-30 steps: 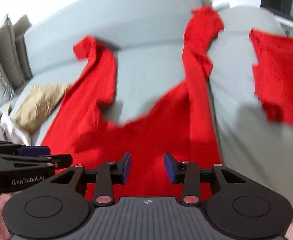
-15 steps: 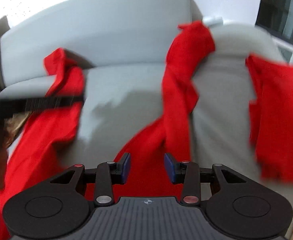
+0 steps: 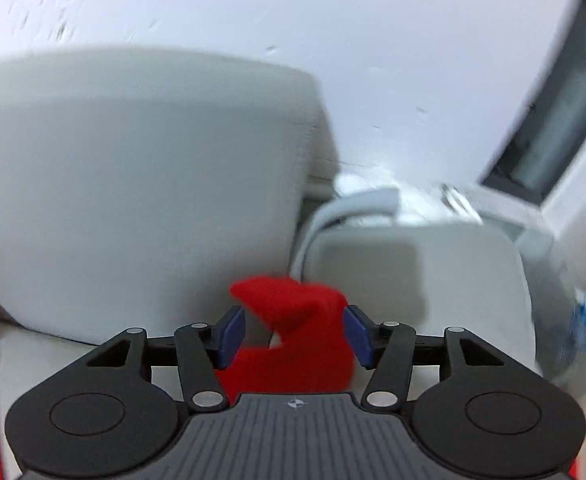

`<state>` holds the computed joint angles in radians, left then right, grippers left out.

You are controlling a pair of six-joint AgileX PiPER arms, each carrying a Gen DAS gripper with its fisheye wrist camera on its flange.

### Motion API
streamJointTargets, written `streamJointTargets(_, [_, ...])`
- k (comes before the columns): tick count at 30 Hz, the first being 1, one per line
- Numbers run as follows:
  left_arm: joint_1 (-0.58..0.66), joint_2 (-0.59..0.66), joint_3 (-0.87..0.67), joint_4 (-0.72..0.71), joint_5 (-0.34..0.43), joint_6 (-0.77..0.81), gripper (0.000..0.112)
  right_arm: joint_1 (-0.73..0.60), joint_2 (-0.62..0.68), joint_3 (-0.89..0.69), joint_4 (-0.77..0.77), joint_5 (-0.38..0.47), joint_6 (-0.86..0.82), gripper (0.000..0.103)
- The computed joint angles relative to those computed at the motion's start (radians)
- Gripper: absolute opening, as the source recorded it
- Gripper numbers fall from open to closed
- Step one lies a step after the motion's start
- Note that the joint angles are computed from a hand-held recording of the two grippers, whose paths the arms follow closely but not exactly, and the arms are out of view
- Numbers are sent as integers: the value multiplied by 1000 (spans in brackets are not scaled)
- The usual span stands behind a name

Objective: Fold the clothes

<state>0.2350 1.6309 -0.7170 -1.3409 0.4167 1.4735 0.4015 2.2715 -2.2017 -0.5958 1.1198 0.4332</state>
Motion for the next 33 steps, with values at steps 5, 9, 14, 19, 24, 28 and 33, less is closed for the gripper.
streamJointTargets(5, [6, 59, -63, 105, -26, -158, 58, 44, 102, 6, -231, 7, -263, 42])
streamJointTargets(9, [11, 90, -96, 175, -40, -264, 58, 52, -8, 202, -344, -126, -191, 9])
streamJointTargets(14, [14, 97, -104, 198, -40, -314, 58, -6, -296, 342, -88, -449, -141, 9])
streamJointTargets(19, [12, 99, -106, 193, -8, -329, 58, -141, -436, 368, 338, -653, -340, 10])
streamJointTargets(24, [-26, 140, -142, 265, -17, -420, 58, -214, -285, 172, 27, -393, -18, 69])
streamJointTargets(28, [-51, 162, -157, 303, -41, -462, 58, -196, -191, 130, -154, -113, 118, 53])
streamJointTargets(33, [-49, 167, -167, 333, -41, -514, 58, -194, -236, 255, 33, -210, 99, 47])
